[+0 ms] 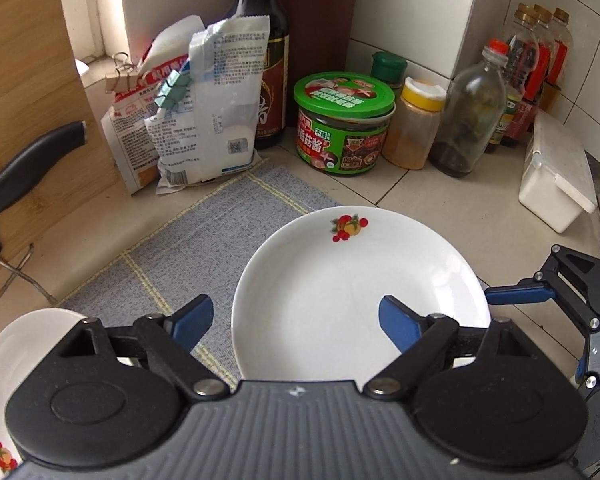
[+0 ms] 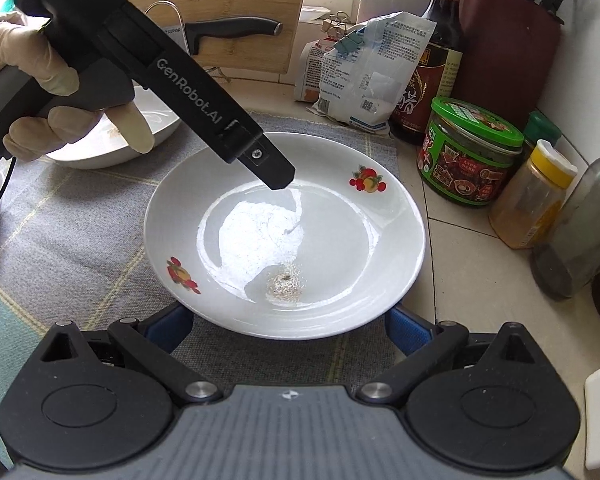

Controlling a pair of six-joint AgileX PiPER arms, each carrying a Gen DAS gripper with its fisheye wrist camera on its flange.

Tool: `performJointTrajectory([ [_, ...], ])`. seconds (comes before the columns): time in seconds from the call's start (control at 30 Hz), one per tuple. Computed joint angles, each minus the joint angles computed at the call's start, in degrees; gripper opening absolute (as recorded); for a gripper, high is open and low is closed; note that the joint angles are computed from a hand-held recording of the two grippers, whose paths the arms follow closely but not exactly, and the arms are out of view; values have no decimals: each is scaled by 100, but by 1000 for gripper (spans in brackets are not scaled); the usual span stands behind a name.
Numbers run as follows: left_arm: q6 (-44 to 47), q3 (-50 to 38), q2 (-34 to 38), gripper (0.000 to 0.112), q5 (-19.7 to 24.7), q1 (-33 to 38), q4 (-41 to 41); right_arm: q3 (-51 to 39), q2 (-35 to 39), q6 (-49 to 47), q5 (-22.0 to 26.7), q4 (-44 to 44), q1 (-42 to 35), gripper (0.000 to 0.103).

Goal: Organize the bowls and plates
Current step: 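Lower the plate onto the mat and open the left gripper, then move the right gripper toward the large white fruit-print plate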

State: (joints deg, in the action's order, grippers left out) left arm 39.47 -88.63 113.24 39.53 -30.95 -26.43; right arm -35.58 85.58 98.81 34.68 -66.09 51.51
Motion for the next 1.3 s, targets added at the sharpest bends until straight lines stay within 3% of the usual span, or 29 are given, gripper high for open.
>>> performJointTrajectory([
  [0.13, -223, 738, -773, 90, -341, -52, 305, -176, -81, 199, 683, 440, 558, 103],
  [0.33, -259, 2062, -2160, 94, -623, 70, 85, -463, -27, 1050, 1683, 650, 1599, 103],
  [0.57, -946, 3664, -3845, 95, -1236, -77, 448, -715, 201, 1907, 2132, 645, 2385, 103],
  [0.73, -2244, 4604, -4886, 95, -1472, -371, 1421, -955, 338, 1845, 2445, 771, 2957, 103],
  [1.0, -4942, 5721, -6439, 95, -1191, -961, 3420, -1158, 440, 1929, 2788, 971, 3769, 103],
  [1.2, -6692, 6222, -7468, 95, -380, -1659, 4796, -1355, 602, 1930, 2768, 954, 4024, 103],
  [1.3, -7113, 6406, -7933, 95, 114, -1954, 5119, -1420, 685, 1998, 2689, 892, 4073, 103],
])
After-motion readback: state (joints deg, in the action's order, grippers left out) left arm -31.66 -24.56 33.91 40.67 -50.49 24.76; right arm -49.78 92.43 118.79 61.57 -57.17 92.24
